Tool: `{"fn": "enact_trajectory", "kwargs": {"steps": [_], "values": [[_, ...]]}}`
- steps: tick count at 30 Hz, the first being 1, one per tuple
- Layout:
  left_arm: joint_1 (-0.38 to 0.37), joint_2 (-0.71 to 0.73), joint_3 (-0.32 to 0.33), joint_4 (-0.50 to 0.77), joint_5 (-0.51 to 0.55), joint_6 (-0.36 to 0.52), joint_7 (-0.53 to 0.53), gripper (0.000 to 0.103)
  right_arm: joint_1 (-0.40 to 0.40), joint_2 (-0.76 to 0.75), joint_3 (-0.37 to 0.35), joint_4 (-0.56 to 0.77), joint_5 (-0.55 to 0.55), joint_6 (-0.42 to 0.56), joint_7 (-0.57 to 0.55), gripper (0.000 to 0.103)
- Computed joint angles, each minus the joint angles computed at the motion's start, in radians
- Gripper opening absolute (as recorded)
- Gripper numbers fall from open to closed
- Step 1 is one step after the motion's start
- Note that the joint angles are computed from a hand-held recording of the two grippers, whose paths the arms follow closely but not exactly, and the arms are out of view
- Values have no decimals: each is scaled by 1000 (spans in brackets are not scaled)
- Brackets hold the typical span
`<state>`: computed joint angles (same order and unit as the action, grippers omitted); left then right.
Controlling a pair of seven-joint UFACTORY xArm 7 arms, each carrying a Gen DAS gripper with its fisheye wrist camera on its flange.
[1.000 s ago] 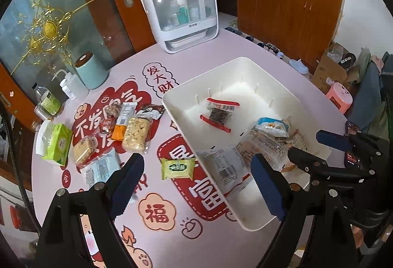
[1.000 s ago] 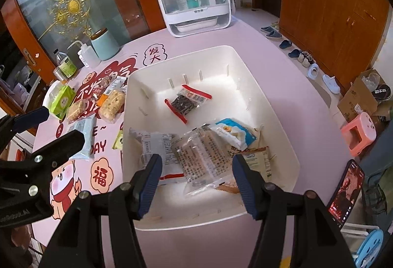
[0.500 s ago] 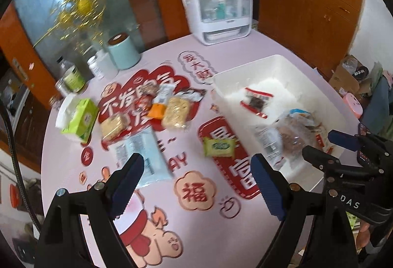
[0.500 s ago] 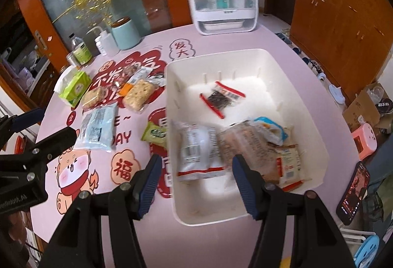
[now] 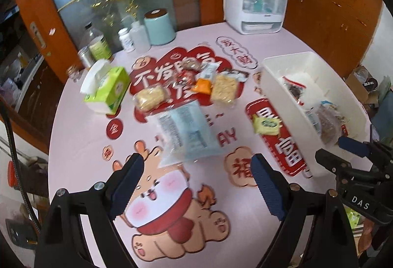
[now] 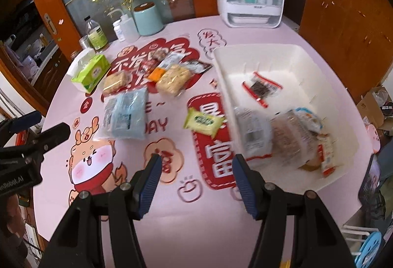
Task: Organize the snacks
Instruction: 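Move both tools back over the remaining snacks, then grasp the green pastry packet with the right tool while the left tool grasps the clear printed bag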
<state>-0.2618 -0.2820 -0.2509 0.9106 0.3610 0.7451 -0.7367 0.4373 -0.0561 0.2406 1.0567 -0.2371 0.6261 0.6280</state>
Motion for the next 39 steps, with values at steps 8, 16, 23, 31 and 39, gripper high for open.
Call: {"fn": "enact_trajectory", "kwargs": {"steps": [8,16,23,31,39], "values": [[29,-67,69,-121,-93,-73,139,88,57,84,23,68,-62,38,89,60],[70,85,94,-49,-145,-146,212,88,51,284,-18,267,-20,100,-240,60],[59,332,125,136,-150,-95,224,88,58,509,-68,520,37,240,-494,60],[49,506,164,278,-233,-7,288,88,132,727,-123,807,-29,447,-701,60],[41,594,181,360,-262,36,310,88,172,874,-154,1035,-44,655,-945,61]]}}
